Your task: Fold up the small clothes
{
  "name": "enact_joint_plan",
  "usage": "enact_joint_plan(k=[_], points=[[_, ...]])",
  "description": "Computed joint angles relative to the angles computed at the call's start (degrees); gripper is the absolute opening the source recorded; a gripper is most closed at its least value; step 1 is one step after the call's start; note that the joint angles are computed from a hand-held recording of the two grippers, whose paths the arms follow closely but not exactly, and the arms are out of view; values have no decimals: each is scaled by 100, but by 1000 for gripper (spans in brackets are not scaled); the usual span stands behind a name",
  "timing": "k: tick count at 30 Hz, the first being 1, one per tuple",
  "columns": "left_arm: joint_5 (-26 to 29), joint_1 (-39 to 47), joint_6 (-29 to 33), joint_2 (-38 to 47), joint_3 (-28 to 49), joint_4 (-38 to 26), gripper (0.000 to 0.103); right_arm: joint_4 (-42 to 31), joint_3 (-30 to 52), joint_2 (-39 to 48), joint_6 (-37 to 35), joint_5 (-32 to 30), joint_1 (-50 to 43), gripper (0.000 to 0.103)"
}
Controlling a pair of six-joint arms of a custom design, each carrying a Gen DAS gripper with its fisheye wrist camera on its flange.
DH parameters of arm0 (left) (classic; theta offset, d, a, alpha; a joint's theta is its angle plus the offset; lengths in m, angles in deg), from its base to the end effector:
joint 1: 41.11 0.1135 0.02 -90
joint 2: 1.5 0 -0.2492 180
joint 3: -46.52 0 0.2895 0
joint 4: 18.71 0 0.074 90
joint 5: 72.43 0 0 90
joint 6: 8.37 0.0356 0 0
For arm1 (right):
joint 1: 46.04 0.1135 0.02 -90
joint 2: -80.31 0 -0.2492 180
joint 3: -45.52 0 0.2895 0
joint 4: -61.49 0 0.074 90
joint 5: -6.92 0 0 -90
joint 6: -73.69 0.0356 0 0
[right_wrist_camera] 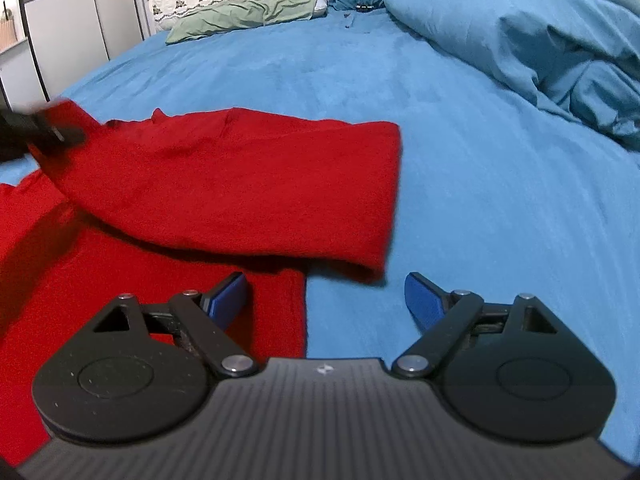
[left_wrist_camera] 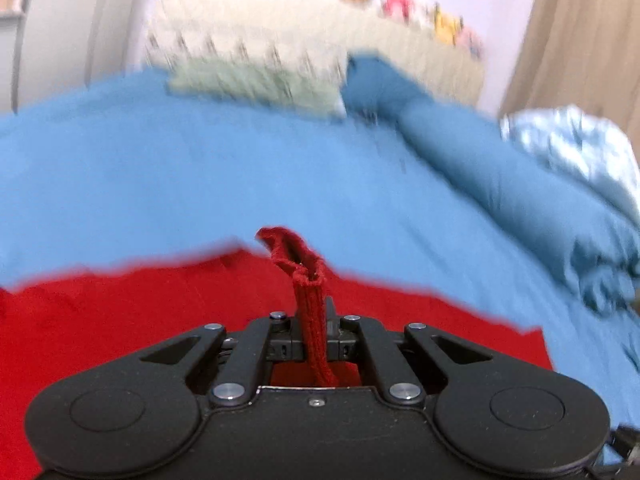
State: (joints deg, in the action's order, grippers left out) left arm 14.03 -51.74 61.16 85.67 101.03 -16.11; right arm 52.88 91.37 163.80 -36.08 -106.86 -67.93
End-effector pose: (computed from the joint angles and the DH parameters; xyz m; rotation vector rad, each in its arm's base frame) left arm 0.3407 -0.0617 0.1513 -0.2179 2.0939 -0.2627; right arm 0.2788 -0.0965 0.1073 -0.1511 2.2911 0.1236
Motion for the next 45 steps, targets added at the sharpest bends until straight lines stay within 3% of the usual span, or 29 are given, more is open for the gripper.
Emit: enact_joint_plan(k=[3, 10, 15, 21, 26, 29, 33, 35, 37, 39, 41, 45], points=[[-395, 294, 116, -597, -458, 228, 5, 393, -164, -64, -57, 464, 349, 102], [67, 1156, 57, -734, -842, 70, 5, 1222, -257, 184, -247, 1452, 1117, 102], [30, 1411, -82, -977, -1184, 255, 5, 1389, -15, 402, -236, 2179, 1234, 102], [121, 1648, 140, -1007, -1540, 176, 5, 680, 393, 598, -311, 1457, 727, 102], [99, 1730, 174, -1164, -1906, 184, 7, 520, 479, 604, -581, 1342, 657, 102], [65, 1816, 196, -1679, -2145, -187, 18, 134, 584, 499, -689, 1370, 657, 102], [-183, 1931, 406, -2905, -2486, -1002, 53, -355, 503, 9, -979, 1252, 593, 102], [-291, 1886, 763, -3837, -2755, -1419, 61, -728, 419, -403, -1022, 386, 385, 103], [-146, 1806, 1145, -4221, -2859, -1555, 71, -1043, 463, -554, -814, -336, 334, 103], [61, 1658, 1268, -3882, -2673, -1552, 79, -1113, 543, -439, -536, -617, 558, 103], [386, 1553, 1177, -3252, -2426, -1392, 79, -657, 420, -280, -224, -392, 948, 103], [201, 1232, 1194, -2317, -2049, -1098, 79, -355, 543, 451, 50, -101, 1213, 103]])
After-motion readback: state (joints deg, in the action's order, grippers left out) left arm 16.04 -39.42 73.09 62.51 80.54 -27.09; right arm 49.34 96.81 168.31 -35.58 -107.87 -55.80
